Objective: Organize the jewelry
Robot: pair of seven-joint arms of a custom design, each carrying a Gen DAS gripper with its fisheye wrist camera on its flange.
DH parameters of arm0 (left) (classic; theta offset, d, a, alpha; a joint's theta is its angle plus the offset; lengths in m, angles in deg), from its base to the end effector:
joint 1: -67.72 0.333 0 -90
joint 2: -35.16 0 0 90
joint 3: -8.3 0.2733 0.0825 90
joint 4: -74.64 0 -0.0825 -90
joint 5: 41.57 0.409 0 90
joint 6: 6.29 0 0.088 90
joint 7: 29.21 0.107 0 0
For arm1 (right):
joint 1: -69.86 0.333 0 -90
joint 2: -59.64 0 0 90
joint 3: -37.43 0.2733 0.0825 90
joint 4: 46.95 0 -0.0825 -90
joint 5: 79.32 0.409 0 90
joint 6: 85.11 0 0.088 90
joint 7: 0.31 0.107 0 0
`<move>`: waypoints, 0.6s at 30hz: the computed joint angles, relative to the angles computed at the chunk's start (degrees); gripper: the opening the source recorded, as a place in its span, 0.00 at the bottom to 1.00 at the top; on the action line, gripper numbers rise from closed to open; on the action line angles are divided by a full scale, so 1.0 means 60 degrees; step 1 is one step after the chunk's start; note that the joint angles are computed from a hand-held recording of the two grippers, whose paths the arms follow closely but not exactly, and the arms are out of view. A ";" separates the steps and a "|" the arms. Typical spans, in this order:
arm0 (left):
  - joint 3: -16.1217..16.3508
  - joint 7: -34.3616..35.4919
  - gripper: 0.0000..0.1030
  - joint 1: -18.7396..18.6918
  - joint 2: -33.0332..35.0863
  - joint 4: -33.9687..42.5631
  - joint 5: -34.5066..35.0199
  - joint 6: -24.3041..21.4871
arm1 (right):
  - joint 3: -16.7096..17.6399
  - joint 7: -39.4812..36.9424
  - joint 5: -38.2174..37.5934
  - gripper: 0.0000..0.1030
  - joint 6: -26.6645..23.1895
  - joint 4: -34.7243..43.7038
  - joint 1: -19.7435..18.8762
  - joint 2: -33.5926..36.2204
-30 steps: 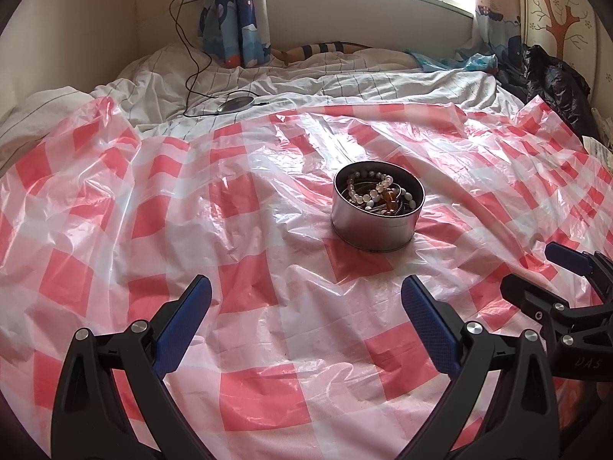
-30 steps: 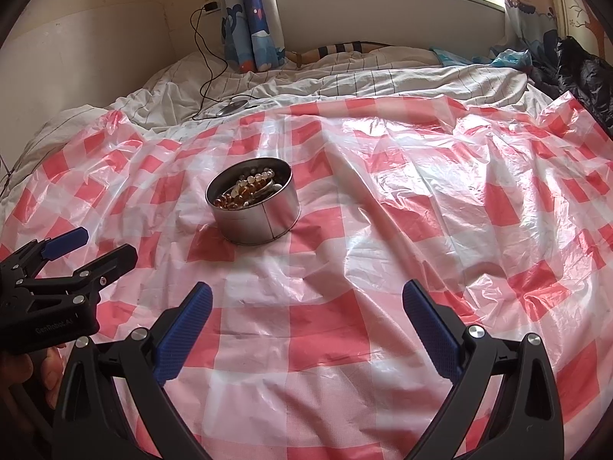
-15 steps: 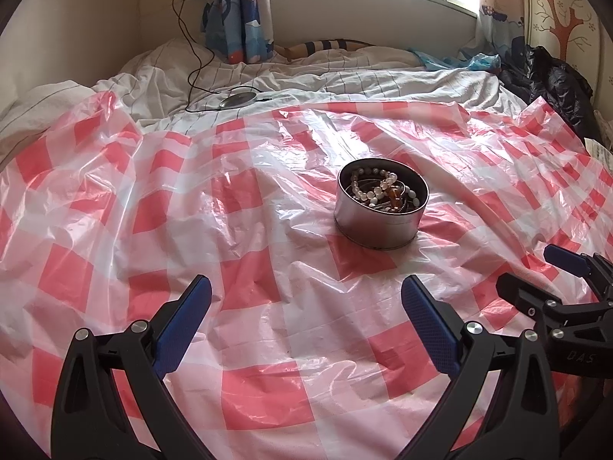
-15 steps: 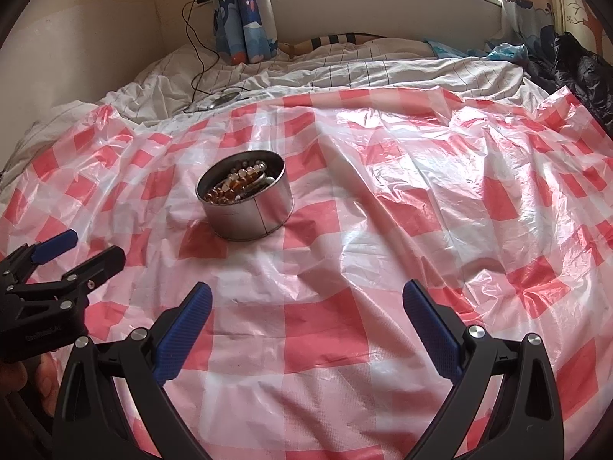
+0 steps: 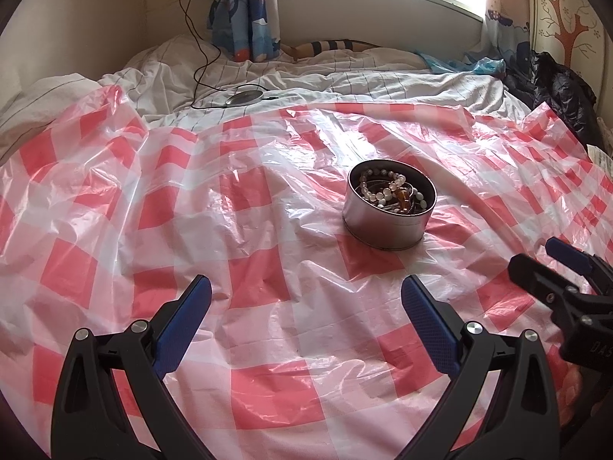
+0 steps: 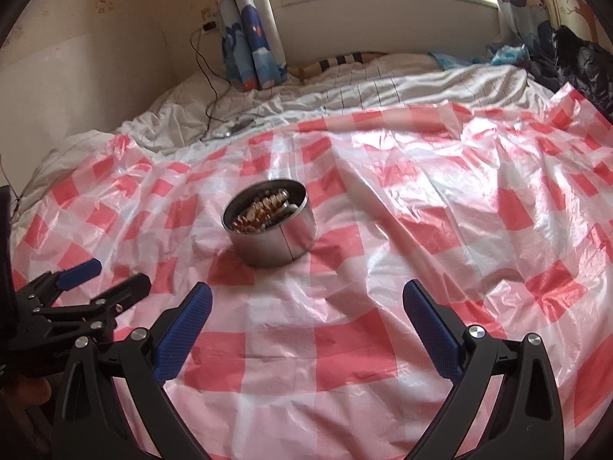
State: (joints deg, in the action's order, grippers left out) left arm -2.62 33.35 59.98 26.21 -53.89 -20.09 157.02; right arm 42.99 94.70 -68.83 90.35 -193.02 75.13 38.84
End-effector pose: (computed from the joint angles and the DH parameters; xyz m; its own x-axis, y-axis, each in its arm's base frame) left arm 0.5344 -0.2039 0.4637 -0.1645 -0.9862 -0.0203 -0.6920 0.1300 -0.7101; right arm 0.4932 0.0804 0.4466 0.0189 -0.9834 -0.1804 -0.6537 0.1244 -0.7465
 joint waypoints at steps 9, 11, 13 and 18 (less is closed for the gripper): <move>0.0022 -0.0057 0.93 0.0014 0.0008 0.0035 -0.0047 -0.0118 | 0.1681 0.1318 -0.1933 0.93 -0.0811 0.0328 -0.1966 0.0142; 0.0033 -0.0038 0.93 -0.0001 0.0028 0.0063 -0.0114 -0.0160 | 0.1329 0.1697 -0.1890 0.93 -0.1119 0.0435 -0.1837 0.0222; 0.0032 -0.0042 0.93 0.0004 0.0046 0.0080 -0.0110 -0.0160 | 0.0440 0.1422 -0.1279 0.93 -0.0787 0.0255 -0.1070 0.0182; 0.0023 -0.0047 0.93 0.0012 0.0080 0.0111 -0.0075 -0.0196 | 0.0393 0.1596 -0.1301 0.93 -0.0534 0.0132 -0.1113 0.0056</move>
